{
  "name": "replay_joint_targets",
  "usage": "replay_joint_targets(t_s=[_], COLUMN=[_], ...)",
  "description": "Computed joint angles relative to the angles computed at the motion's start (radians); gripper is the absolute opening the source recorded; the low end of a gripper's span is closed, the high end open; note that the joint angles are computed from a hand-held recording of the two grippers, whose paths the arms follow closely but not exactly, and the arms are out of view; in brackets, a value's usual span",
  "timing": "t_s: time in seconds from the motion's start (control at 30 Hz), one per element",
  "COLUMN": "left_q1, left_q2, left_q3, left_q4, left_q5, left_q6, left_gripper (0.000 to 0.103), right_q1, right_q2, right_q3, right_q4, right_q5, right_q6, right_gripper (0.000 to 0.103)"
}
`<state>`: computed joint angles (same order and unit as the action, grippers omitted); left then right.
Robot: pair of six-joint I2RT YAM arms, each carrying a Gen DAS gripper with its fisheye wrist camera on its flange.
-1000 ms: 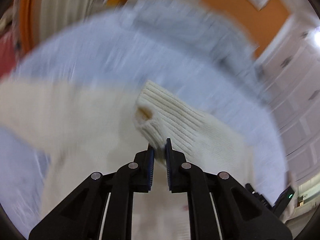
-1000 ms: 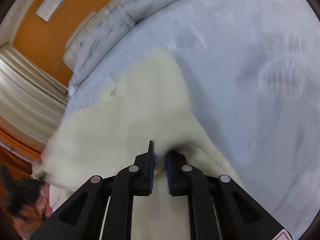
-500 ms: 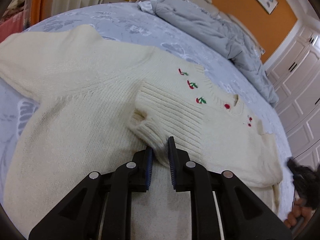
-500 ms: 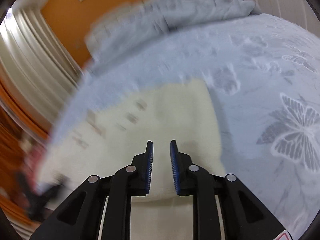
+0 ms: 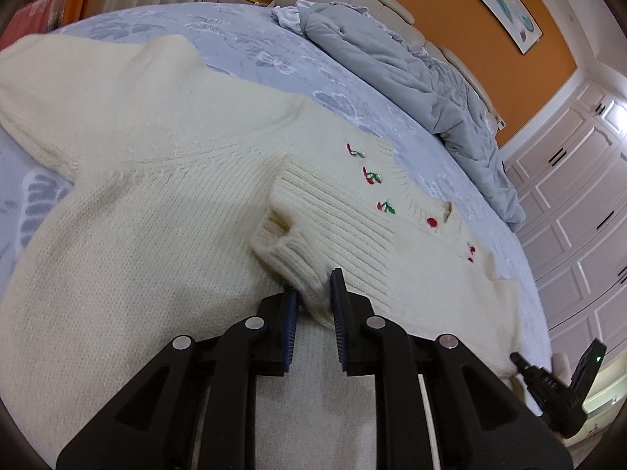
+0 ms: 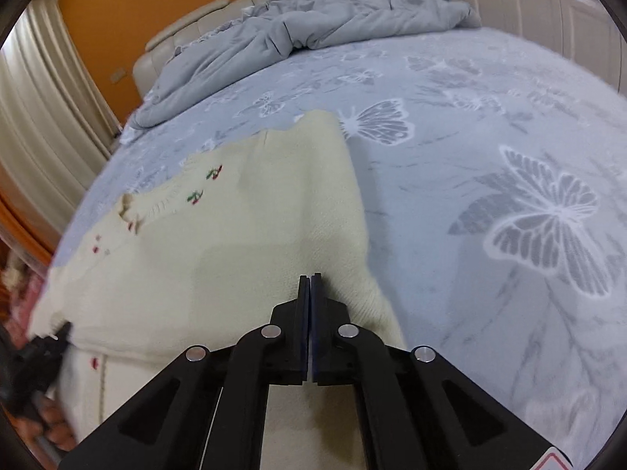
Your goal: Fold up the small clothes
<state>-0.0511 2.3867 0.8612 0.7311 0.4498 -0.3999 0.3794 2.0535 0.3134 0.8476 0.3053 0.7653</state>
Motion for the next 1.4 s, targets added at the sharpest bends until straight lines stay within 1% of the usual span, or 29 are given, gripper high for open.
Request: replay_joint_targets(t_s=[0.03,0.07,0.1,0.13,0.17,0.2,0.23,0.27,0.3,0.37,0.43,0.47,0.57,0.63,0.67,0.7,0.73,0.8,0.83,0.87,0.93,1.07,1.17,1.27,1.3,1.4], left_q1=[0.016,0.040,0.061,0.099,0.135,0.201,0.249,0.302,0.353,0.463,0.545,0.570,0.635,0.656,0.661,0.665,0.657,0.647,0.640,0.647,0.645,0.601,0.537,0.427,0.365,0.213], left_q2=[-0.004,-0.020,-0.037,-0.071,-0.099,-0.138,-0.160,-0.176,-0.183,-0.168,-0.096,-0.063,0.080,0.164,0.190,0.189,0.196,0.230,0.236,0.229,0.165,0.011,-0.138,-0.319,-0.396,-0.512], left_q3=[-0.003,-0.008,-0.015,-0.049,-0.080,-0.120,-0.124,-0.112,-0.078,0.057,0.242,0.312,0.584,0.723,0.756,0.747,0.764,0.849,0.874,0.867,0.770,0.644,0.535,0.398,0.336,0.236], left_q4=[-0.007,-0.030,-0.047,-0.037,-0.008,0.035,0.029,0.002,-0.048,-0.210,-0.383,-0.442,-0.659,-0.777,-0.782,-0.754,-0.752,-0.835,-0.865,-0.856,-0.764,-0.694,-0.638,-0.578,-0.552,-0.531], left_q5=[0.034,0.077,0.094,0.102,0.105,0.099,0.099,0.105,0.105,0.062,0.018,0.011,-0.038,-0.037,-0.027,-0.029,-0.038,-0.034,-0.038,-0.027,-0.019,-0.024,0.000,0.007,0.008,0.017], left_q6=[-0.009,-0.028,-0.037,-0.055,-0.074,-0.101,-0.108,-0.107,-0.101,-0.072,-0.060,-0.063,-0.112,-0.139,-0.166,-0.179,-0.181,-0.143,-0.133,-0.131,-0.141,-0.081,-0.042,0.043,0.078,0.138], left_gripper=[0.019,0.022,0.034,0.042,0.059,0.068,0.072,0.077,0.081,0.084,0.084,0.084,0.084,0.080,0.078,0.072,0.065,0.019,0.013,0.012,0.011,0.009,0.009,0.009,0.009,0.009], right_q1=[0.041,0.067,0.063,0.049,0.031,0.019,0.017,0.004,-0.002,0.006,0.025,0.029,0.037,0.037,0.036,0.037,0.037,0.037,0.037,0.036,0.032,0.021,0.012,0.001,-0.004,-0.019], right_q2=[0.008,0.019,0.028,0.035,0.044,0.057,0.072,0.087,0.096,0.090,0.079,0.078,0.075,0.077,0.077,0.078,0.077,0.077,0.077,0.077,0.089,0.116,0.130,0.146,0.153,0.170], right_q3=[0.013,0.017,0.021,0.010,0.001,-0.015,-0.024,-0.033,-0.038,-0.032,-0.020,-0.016,-0.004,-0.002,-0.003,-0.003,-0.004,-0.003,-0.004,-0.005,-0.005,-0.004,-0.008,-0.011,-0.014,-0.023], right_q4=[-0.016,-0.018,-0.013,0.012,0.048,0.093,0.130,0.170,0.191,0.175,0.137,0.127,0.104,0.103,0.105,0.106,0.105,0.105,0.107,0.110,0.128,0.170,0.199,0.229,0.244,0.284], right_q5=[0.052,0.087,0.085,0.068,0.041,0.022,0.009,-0.011,-0.020,-0.010,0.016,0.023,0.035,0.036,0.035,0.035,0.036,0.036,0.035,0.034,0.026,0.008,-0.006,-0.020,-0.028,-0.049], right_q6=[0.000,0.005,0.003,-0.001,-0.001,-0.002,0.007,0.007,0.007,0.010,0.013,0.013,0.015,0.015,0.015,0.016,0.016,0.016,0.017,0.017,0.019,0.022,0.021,0.022,0.022,0.020], right_gripper=[0.001,0.001,0.001,0.001,0.001,0.001,0.001,0.000,0.000,0.000,0.000,0.000,0.000,0.000,0.000,0.000,0.000,0.000,0.000,0.000,0.000,0.000,0.000,0.000,0.000,0.000])
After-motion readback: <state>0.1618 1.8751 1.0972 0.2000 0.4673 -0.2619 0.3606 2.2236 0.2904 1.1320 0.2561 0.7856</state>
